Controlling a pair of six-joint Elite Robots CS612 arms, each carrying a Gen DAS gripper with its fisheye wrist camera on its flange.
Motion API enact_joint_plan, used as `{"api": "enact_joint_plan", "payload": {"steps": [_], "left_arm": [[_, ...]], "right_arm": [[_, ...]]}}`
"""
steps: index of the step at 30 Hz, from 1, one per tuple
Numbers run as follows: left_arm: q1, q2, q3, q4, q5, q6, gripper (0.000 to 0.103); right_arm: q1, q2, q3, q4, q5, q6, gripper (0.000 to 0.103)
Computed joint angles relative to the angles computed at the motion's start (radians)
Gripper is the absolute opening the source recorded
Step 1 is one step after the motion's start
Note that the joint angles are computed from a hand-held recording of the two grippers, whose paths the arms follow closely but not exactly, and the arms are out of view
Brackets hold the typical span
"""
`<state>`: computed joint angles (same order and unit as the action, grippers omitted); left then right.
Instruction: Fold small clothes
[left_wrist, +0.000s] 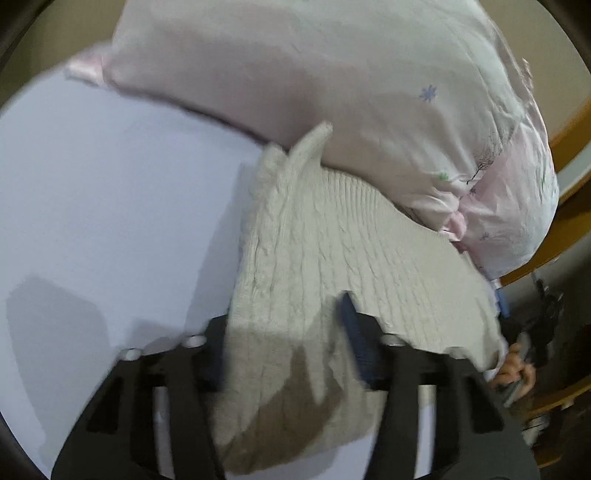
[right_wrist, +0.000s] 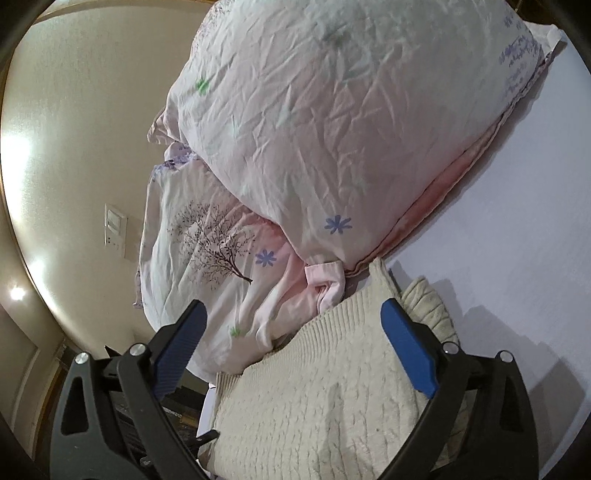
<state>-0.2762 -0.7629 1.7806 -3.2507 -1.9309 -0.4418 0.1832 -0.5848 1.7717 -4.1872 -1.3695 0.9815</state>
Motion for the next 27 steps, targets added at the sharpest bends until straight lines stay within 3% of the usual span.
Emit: {"api": "enact_joint_plan", "payload": {"steps": [1,4,7,10,14,16,19,20,22,24,26,27], "left_arm": [[-0.002,0.005,-0.006,0.002,-0.004,-0.028,0.024],[0.012,0.024,-0.014,-0.041,-0.078,-0.152,0.02],[0.017,0.031,-0.023,-0.193,-0.195,-0.26,0.017],[-0.024,0.004,-0.034,-0.253,-0.22,-0.222,0.015],[-0.12,0.024,-0.124,-0.254,-0.339,-0.15,0.015],[-0.165,0.062,-0.189,-0.22,-0.406,-0.137,0.015],[-0.233,0.115,-0.292,-0.044,-0.462,-0.047,0.015],[-0.246,0.133,-0.327,0.007,-0.497,-0.022,0.015],[-0.246,0.149,-0.348,-0.003,-0.556,-0.044,0.015],[-0.229,0.134,-0.321,-0.111,-0.545,-0.053,0.028],[-0.21,0.087,-0.245,-0.191,-0.401,-0.034,0.075],[-0.203,0.069,-0.216,-0.199,-0.342,-0.024,0.079]], "right_arm": [[-0.001,0.0,-0.002,0.004,0.006,0.004,0.095],[-0.009,0.0,0.002,-0.003,0.019,0.019,0.095],[-0.016,-0.003,0.012,-0.027,0.016,0.026,0.095],[-0.024,-0.009,0.023,-0.055,0.013,0.025,0.095],[-0.024,-0.037,0.054,-0.044,-0.039,-0.049,0.095],[-0.022,-0.051,0.067,-0.027,-0.066,-0.097,0.095],[-0.025,-0.074,0.089,0.017,-0.082,-0.175,0.095],[-0.027,-0.082,0.096,0.039,-0.082,-0.193,0.095],[-0.037,-0.097,0.111,0.084,-0.053,-0.211,0.095],[-0.056,-0.103,0.117,0.115,0.026,-0.198,0.099],[-0.078,-0.112,0.114,0.21,0.148,-0.182,0.1],[-0.081,-0.117,0.11,0.269,0.179,-0.195,0.1]]}}
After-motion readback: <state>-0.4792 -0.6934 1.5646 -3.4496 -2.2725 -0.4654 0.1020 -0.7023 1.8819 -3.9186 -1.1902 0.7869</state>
